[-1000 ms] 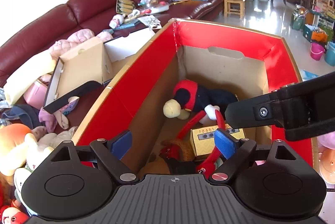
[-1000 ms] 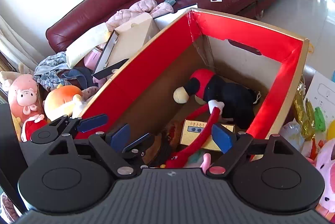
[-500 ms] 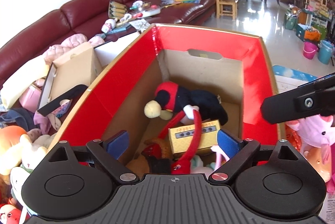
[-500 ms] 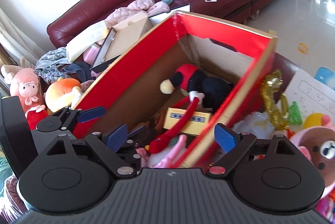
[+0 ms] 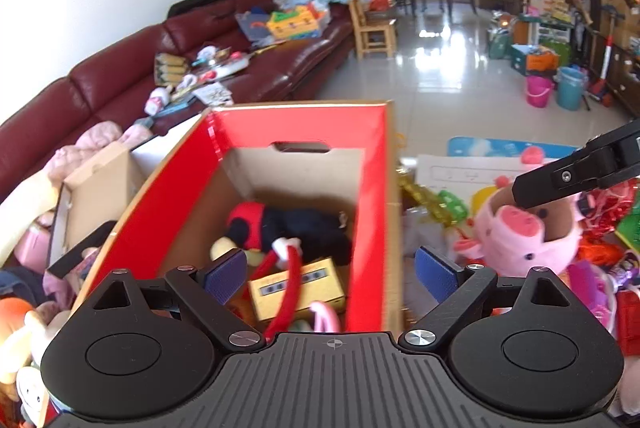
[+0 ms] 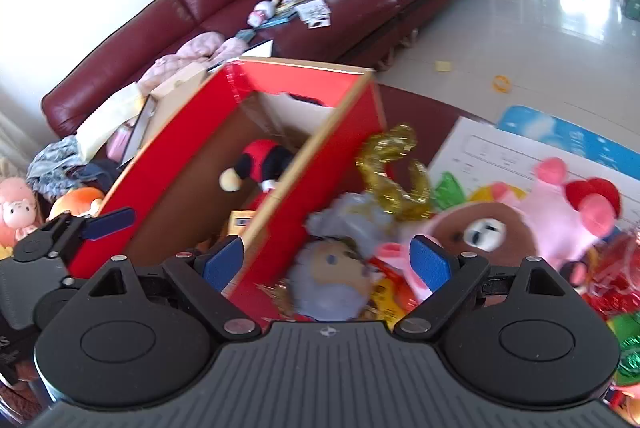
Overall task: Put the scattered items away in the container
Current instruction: 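Move the empty right gripper back to the toy pile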
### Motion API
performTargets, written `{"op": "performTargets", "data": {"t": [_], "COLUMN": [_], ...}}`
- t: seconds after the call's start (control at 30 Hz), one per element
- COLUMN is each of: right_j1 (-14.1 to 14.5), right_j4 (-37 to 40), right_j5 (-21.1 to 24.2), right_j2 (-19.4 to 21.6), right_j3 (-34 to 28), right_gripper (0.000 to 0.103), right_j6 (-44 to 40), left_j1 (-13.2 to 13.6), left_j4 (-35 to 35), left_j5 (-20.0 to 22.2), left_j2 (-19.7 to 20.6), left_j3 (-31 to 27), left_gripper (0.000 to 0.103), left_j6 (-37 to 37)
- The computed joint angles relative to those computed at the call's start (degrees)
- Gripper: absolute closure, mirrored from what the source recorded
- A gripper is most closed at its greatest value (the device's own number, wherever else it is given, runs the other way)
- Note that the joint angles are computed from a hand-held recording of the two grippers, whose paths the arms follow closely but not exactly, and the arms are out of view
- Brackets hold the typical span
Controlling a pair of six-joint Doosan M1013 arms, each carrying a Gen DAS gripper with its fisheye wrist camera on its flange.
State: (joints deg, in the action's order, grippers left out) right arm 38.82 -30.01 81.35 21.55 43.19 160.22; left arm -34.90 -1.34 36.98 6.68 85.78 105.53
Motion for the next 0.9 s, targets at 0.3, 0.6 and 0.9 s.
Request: {"op": "performTargets", "data": {"t": [0.3,0.6,0.9], "right_j1": [2.24,3.56,1.91], "right_j4": [-3.14,-1.24,4.64], "right_j5": [2.11,2.06,-1.14], "right_j2": [-9.58,-14.80,-15.12], "right_j3": [16.39,26.80,30.03], "right_gripper": [0.011,0.011,0.011], "right_j6": [16.42,27.67,28.55], "left_j1": [-4.60,-8.52,-10.26], "left_j4": [-4.63,-11.61,-14.43], "left_j5": [2.61,8.07,9.65], "left_j2": [-0.33,1.54,4.45], "left_j3": [1.97,4.70,6.08], "left_gripper": [0.006,0.006,0.006], "left_j6": [6.35,11.35,12.26]}}
